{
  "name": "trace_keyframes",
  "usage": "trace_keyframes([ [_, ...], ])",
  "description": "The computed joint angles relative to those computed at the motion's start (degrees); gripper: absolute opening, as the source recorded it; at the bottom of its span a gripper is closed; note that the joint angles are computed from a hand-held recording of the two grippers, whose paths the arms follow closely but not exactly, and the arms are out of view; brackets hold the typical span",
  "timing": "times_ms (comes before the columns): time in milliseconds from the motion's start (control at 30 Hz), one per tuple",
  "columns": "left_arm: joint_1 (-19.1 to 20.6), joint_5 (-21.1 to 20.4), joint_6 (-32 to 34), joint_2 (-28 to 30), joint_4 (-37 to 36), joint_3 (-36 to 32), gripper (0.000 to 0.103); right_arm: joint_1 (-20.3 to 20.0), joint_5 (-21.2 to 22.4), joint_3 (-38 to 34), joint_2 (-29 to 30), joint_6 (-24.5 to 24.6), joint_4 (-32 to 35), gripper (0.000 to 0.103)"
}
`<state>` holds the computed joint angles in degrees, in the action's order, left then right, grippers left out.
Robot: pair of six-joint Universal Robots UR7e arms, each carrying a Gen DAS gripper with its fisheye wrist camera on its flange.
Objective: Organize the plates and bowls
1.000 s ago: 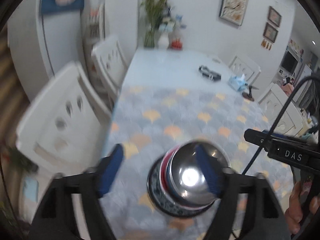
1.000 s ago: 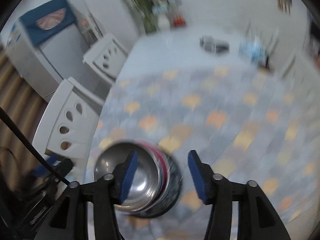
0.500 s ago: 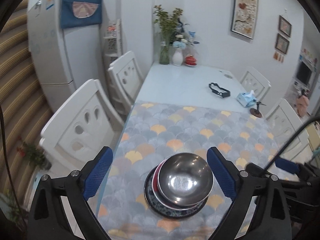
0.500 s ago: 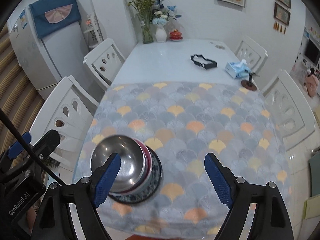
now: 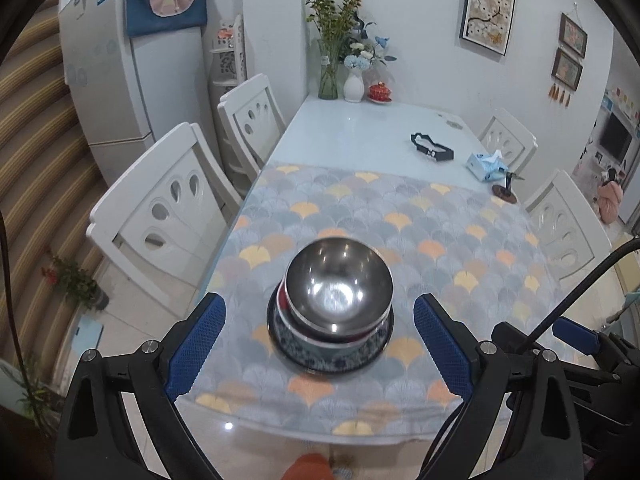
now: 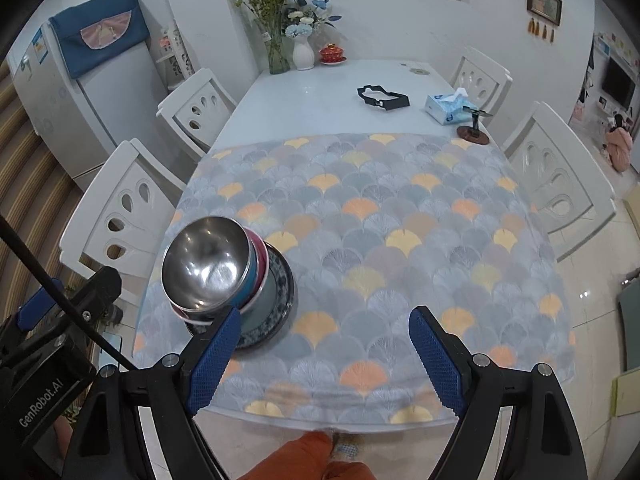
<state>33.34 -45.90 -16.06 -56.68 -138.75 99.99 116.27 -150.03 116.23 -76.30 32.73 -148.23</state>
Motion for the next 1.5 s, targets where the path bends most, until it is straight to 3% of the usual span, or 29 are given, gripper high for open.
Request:
trace_keyframes([
  [133, -0.5, 0.5, -1.8, -1.3, 2.4, 1.1, 0.095, -0.1, 2.4, 1.5, -0.8, 0.9, -1.3, 0.084],
  [533, 1.9, 4.0, 3.2, 0.2, 0.1, -1.1, 0.095, 0.7, -0.8, -3.7, 4.9, 3.6, 2.5, 0.084],
  [1000, 8.0, -0.8, 14.7, 4.9, -2.5, -8.6, 0.095, -1.6, -2.8, -11.8, 12.6, 9.3, 8.9, 0.084],
  [1200, 9.3, -3.4, 18.5, 5.6, -2.2, -9.6, 0.095, -1.6, -4.2, -13.2, 14.2, 14.4, 11.9, 0.084],
  [1500, 10.1, -5.8, 19.1, 7.2, 0.9, -11.9, 0.095, -2.1, -4.1, -14.8, 15.1, 17.0, 15.7, 0.084],
])
